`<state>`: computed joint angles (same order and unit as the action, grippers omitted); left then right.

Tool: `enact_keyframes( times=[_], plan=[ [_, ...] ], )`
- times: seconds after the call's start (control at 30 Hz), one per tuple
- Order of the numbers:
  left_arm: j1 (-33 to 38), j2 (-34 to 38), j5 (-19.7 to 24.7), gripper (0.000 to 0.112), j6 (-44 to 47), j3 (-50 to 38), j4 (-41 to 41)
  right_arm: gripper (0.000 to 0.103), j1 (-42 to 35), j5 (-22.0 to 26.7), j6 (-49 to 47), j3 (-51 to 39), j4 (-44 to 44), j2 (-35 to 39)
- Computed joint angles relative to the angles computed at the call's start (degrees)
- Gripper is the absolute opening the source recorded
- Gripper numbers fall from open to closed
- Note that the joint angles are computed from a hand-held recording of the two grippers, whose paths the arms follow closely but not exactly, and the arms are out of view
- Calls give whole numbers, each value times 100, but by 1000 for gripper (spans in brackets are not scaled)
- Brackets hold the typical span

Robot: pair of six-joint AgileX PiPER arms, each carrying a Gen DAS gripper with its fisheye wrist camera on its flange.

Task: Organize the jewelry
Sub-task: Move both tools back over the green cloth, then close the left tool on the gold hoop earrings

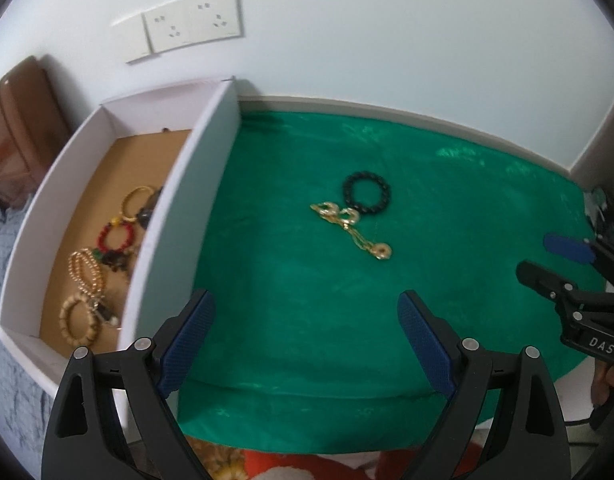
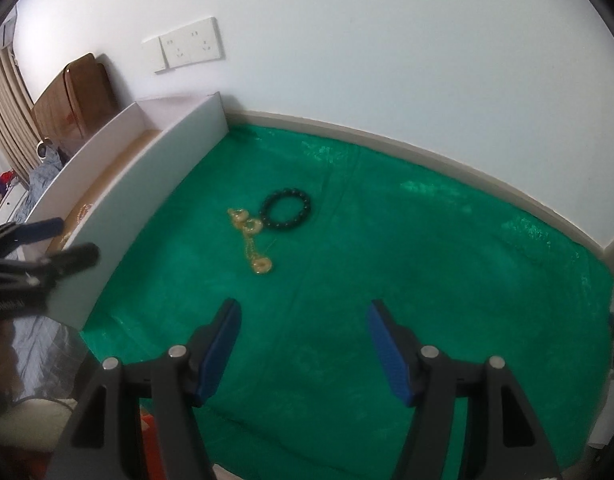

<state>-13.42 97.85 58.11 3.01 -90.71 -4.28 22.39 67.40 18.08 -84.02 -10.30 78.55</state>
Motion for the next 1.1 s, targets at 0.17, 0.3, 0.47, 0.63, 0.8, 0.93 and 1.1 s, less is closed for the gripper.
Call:
enact_keyframes(
  times=[0.17, 0.3, 0.47, 0.63, 0.8, 0.93, 1.1],
  plan=[
    [-25, 197, 103, 93, -1, -85, -106, 67, -6, -26, 22, 74, 77, -51],
    [-35, 434, 98, 93, 53, -285, -210, 67, -126, -34, -20, 186, 187, -67],
    [-31, 1015, -23, 93, 233, -735, -561, 67, -211, -78, -75, 217, 284, -4],
    [-23, 1625, -14, 93, 333, -1185, -825, 67, -331, -121, -114, 311, 348, 6],
    [-162, 2572, 5, 93, 246, -2124, -757, 67, -629, -100, -218, 426, 539, 44],
    [-307, 3559, 311, 92, 111, -3330, -451, 67, -771, -83, -331, 445, 583, 79],
    [-340, 4721, 1031, 90, -121, -5009, -306, 67, -1052, -47, -489, 555, 686, 63]
  ],
)
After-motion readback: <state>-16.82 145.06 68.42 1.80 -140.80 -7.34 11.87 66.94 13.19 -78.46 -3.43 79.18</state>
